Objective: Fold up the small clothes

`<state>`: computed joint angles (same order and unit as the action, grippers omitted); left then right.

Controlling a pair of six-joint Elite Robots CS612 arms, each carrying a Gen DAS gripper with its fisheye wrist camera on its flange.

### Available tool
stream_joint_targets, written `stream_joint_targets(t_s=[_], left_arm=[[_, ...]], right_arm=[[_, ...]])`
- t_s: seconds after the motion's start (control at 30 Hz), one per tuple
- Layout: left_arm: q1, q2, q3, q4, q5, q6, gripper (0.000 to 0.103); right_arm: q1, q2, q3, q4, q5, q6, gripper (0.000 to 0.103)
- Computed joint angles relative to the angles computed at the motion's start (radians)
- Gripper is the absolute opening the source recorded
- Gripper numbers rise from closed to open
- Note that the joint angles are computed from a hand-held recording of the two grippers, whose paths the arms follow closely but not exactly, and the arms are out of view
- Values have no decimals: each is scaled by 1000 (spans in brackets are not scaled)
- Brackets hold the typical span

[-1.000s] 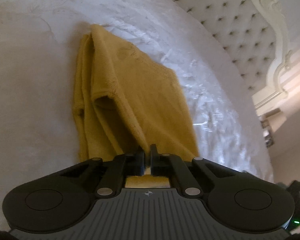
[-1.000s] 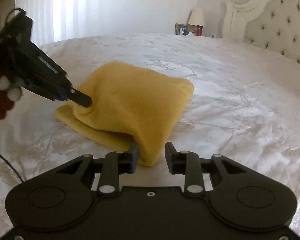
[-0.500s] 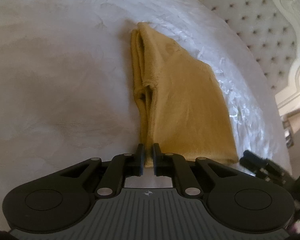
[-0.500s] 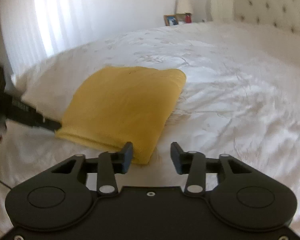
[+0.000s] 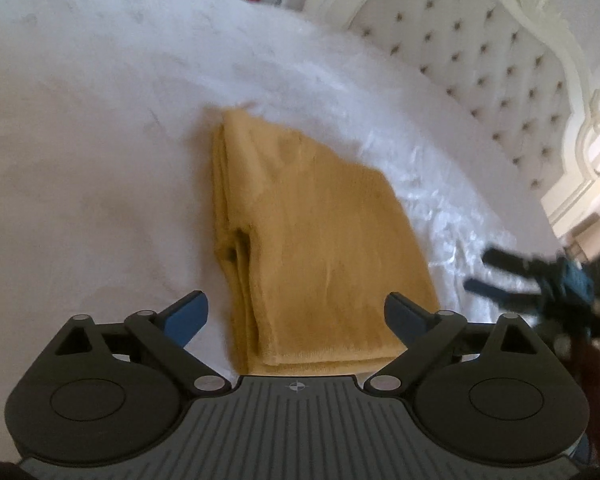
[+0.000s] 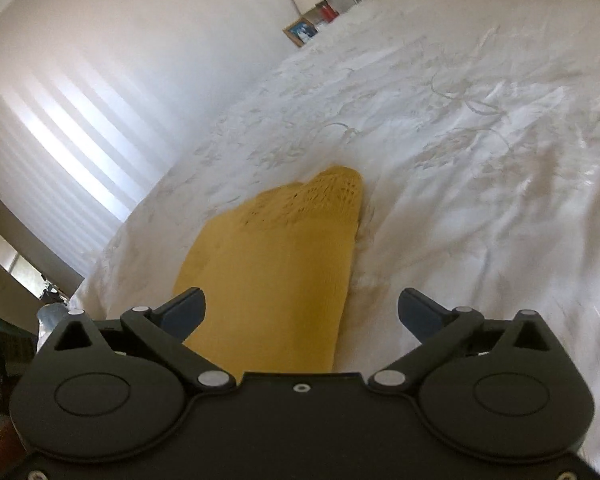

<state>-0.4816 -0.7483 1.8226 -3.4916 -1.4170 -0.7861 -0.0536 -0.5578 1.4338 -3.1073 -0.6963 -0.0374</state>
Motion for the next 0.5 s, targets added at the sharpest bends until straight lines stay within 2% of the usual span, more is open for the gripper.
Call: stream_joint_targets(t_s=[0.1, 0.23, 0.3, 0.5], left_arm=[[6, 17, -24, 41, -19, -10, 96], [14, 34, -38, 45, -34, -24, 97], [16, 45, -50, 35, -38, -24, 103], [34, 83, -104, 7, -92, 11, 102]], right_arm=[[14, 30, -64, 66, 6, 4, 103], [32, 65, -140, 175, 22, -37, 103], [42, 84, -179, 239, 33, -62, 103], [53, 141, -268, 294, 112, -70, 103]])
